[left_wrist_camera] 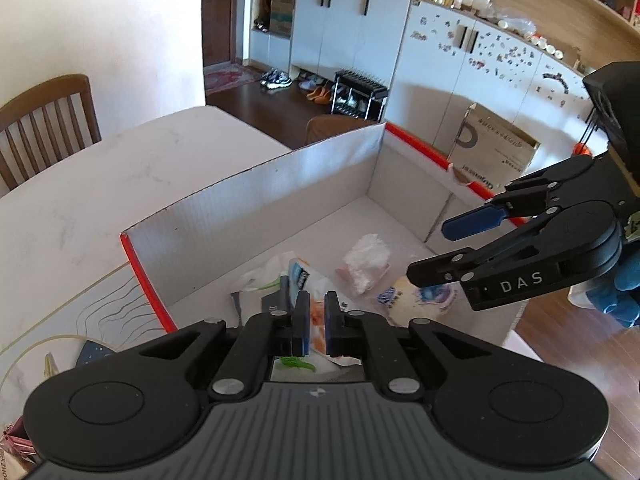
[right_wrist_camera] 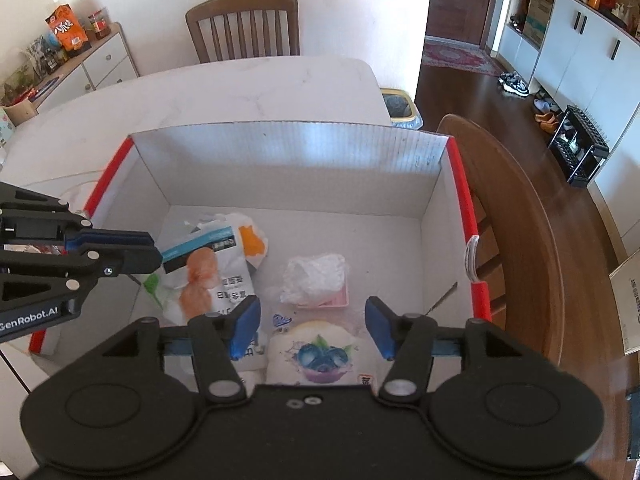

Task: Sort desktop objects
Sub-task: 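Open both grippers to drop the pouch and bubble-wrap bag into the box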

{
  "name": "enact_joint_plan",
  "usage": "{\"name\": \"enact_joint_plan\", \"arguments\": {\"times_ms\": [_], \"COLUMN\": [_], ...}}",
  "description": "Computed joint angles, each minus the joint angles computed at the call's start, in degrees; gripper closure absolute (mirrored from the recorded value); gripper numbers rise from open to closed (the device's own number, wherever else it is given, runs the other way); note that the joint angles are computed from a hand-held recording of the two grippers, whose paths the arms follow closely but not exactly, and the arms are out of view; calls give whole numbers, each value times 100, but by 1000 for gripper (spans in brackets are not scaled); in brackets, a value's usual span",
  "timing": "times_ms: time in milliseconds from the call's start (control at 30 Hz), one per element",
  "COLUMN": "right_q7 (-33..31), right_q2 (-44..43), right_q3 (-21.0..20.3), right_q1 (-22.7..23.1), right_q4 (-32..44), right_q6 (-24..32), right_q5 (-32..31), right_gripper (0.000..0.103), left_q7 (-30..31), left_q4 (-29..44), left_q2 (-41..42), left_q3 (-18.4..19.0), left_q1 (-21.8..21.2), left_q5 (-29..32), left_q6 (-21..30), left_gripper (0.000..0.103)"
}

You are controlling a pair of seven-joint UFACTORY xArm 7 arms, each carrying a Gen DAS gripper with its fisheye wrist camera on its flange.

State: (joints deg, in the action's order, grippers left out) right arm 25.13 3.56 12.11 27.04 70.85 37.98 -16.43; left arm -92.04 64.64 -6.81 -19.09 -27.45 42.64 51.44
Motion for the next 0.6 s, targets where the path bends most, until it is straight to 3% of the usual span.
{"name": "enact_joint_plan", "arguments": {"times_ms": [100,600], "right_q7": [13,519], "right_q2": [-171,-743], "right_q3": [21,314], "right_q1": [2,-20], "right_q4": [-150,-627], "right_q6": [-98,-518], "right_q5": [6,-401], "right_gripper": [39,27], "left_q7": [-66,-349], "left_q4": [4,-182], "left_q2": [-64,-413], "left_q3": [-58,-327], "left_q1": [-34,-128], "left_q5": [107,274], "left_q6": [12,278], "left_gripper": [98,96]}}
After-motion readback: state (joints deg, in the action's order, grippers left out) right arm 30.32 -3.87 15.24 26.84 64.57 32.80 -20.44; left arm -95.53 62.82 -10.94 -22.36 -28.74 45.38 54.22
